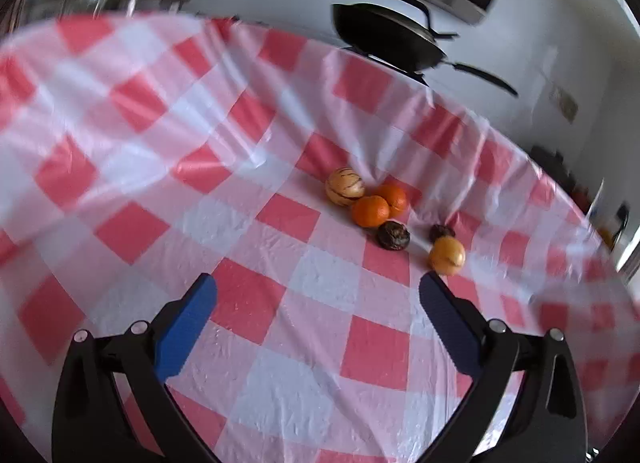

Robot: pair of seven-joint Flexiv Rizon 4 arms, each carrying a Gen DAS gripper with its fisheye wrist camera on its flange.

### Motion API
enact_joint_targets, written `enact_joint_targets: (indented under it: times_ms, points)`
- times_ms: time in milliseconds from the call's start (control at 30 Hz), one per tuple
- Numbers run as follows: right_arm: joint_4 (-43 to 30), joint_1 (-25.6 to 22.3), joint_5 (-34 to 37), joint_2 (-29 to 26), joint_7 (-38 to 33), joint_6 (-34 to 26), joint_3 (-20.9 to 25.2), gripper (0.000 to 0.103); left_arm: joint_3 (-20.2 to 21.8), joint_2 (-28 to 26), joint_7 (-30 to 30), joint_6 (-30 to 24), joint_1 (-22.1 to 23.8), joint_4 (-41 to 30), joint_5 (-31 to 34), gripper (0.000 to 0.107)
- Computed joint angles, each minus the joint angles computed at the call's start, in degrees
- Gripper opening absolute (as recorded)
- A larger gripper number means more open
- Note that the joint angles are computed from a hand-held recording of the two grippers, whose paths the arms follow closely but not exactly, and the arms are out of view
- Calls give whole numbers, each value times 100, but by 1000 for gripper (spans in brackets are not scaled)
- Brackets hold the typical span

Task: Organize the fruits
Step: 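Move both open tools back over the remaining fruits on the table, then grasp the yellow round fruit with the right tool and lift it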

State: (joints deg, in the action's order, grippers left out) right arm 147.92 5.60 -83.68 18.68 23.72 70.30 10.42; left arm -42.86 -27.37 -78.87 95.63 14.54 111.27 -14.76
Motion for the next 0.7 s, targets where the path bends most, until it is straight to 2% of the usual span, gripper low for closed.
enact_joint_targets:
  times_ms: [100, 233, 300, 400, 633, 700]
  points:
    - [-336, -160, -206, -462, -96, 121, -278, 87, -390, -66, -163, -53, 472, 135, -213, 101]
    - [-1129, -191, -152, -1458, -43, 19, -450, 87, -634, -82, -661, 20, 814, 289, -329, 101]
    - [-1461, -100, 284, -1855, -339, -235, -454, 87, -368, 4, -808, -68, 646, 245, -294, 101]
    - [-1976, 33, 933, -2414, -782, -389, -557, 87, -367, 25, -846, -23, 657, 257, -262, 101]
    - [-2775, 331, 1960, -3087, -1476, -824, -823, 86, -272, 113, -1004, -89, 624, 281, -288, 101]
    - [-3028, 425, 2313, -3274, -1830, -1013, -866, 80, -317, 108, -997, -135, 657, 292, -330, 101]
